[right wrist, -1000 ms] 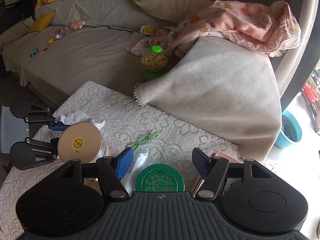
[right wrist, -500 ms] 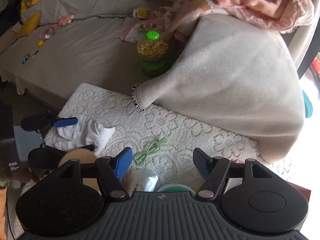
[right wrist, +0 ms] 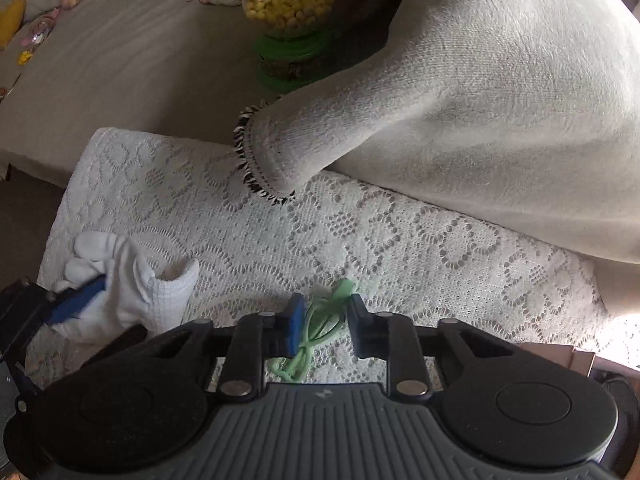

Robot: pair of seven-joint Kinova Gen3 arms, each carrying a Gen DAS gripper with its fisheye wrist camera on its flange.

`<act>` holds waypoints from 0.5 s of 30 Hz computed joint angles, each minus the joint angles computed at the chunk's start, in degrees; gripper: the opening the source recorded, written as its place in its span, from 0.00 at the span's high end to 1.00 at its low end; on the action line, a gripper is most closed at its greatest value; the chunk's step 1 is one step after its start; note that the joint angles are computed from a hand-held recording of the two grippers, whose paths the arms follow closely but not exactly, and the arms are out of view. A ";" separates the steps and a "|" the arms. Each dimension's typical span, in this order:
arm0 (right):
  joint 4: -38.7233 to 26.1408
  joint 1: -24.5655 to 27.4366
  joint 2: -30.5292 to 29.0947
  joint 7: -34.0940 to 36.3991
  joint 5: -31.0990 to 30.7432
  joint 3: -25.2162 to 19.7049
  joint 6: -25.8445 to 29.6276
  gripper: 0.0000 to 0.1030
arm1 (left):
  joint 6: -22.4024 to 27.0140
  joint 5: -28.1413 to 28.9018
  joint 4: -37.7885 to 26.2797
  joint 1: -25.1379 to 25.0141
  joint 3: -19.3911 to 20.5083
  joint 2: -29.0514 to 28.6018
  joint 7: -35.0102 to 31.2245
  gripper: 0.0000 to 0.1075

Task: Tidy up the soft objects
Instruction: 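Grasp the green clip with the right gripper while the left gripper grasps the white towel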

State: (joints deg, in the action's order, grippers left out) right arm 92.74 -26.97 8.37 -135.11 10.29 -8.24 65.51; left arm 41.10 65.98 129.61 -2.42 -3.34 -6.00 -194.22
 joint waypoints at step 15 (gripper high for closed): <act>1.33 1.97 -17.83 -6.12 9.19 -6.60 1.55 0.79 | -1.00 -5.85 -3.72 3.90 -3.33 -12.23 11.74 0.90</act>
